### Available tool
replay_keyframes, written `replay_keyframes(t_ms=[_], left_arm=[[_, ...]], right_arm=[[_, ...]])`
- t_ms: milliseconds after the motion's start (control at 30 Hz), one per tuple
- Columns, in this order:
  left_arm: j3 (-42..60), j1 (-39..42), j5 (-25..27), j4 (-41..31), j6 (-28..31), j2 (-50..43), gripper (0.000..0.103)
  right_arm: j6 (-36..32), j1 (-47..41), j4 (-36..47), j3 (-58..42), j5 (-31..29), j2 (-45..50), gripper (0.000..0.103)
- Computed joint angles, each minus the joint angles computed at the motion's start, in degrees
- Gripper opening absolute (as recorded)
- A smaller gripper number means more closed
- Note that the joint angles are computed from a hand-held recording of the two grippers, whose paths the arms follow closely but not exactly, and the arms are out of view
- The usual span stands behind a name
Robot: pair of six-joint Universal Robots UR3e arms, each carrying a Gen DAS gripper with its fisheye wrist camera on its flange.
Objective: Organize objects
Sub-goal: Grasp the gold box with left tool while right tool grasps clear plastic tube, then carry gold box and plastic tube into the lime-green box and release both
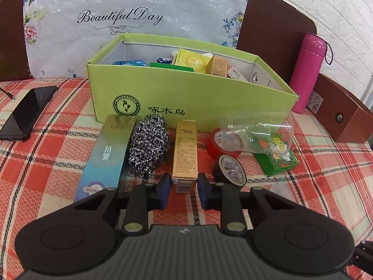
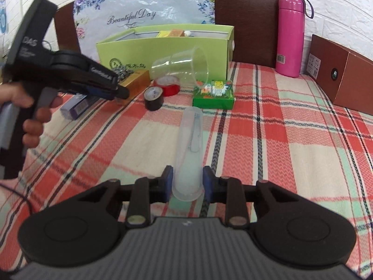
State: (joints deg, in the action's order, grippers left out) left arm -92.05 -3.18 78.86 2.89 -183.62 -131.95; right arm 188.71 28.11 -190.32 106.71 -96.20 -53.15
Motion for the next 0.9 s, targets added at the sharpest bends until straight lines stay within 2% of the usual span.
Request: replay_keyframes(t_ms=[133, 333, 433, 467, 533, 567, 600, 633, 733, 800, 900], left_arm=[[-9.4, 0.8, -0.7, 3.4, 2.5, 5.3, 0.025], [-30.3, 2.3, -2.4, 6.1, 8.9, 19.8, 0.025], [-36.3, 3.4, -3.5, 6.0, 9.2, 24.4, 0.025], [-36.6, 3.4, -3.1, 6.2, 8.6, 24.5, 0.028], [-35.6, 3.0, -2.3, 7.7, 7.4, 23.4, 0.044], [-34.3, 2.3, -0.9, 7.8, 6.4, 22.6, 0.058], [-32.8, 1.5, 0.7, 8.6, 5.4, 21.4, 0.06], [-31.7, 1.0, 1.4, 9.3, 5.4, 20.3, 0.06], [-26.3, 0.2, 1.3, 4.6, 7.5, 18.2, 0.058], [-24.1, 0.1, 0.7, 1.3, 8.6, 17.6, 0.045], [-24.0, 0.2, -0.1, -1.0, 9.1, 18.1, 0.04]], right_arm=[[-0.6, 0.4, -0.7, 5.1, 1.2, -3.5, 0.027], [-2.0, 0.6, 0.6, 10.4, 2.7, -8.4, 0.027], [-2.2, 0.8, 1.1, 10.8, 2.9, -9.0, 0.029], [-2.4, 0.8, 1.5, 10.1, 2.8, -8.7, 0.03], [-3.0, 0.9, 2.3, 8.3, 2.4, -7.8, 0.033], [-3.2, 0.9, 2.5, 7.6, 2.3, -7.4, 0.033], [-3.5, 0.7, 2.4, 7.0, 2.4, -7.0, 0.034], [-3.5, 0.5, 2.4, 6.3, 2.4, -6.6, 0.035], [-3.6, 0.1, 3.7, 3.8, 2.8, -5.4, 0.035], [-4.0, 0.1, 4.7, 2.3, 2.8, -4.6, 0.035], [-4.0, 0.0, 5.5, 1.1, 2.8, -4.0, 0.035]])
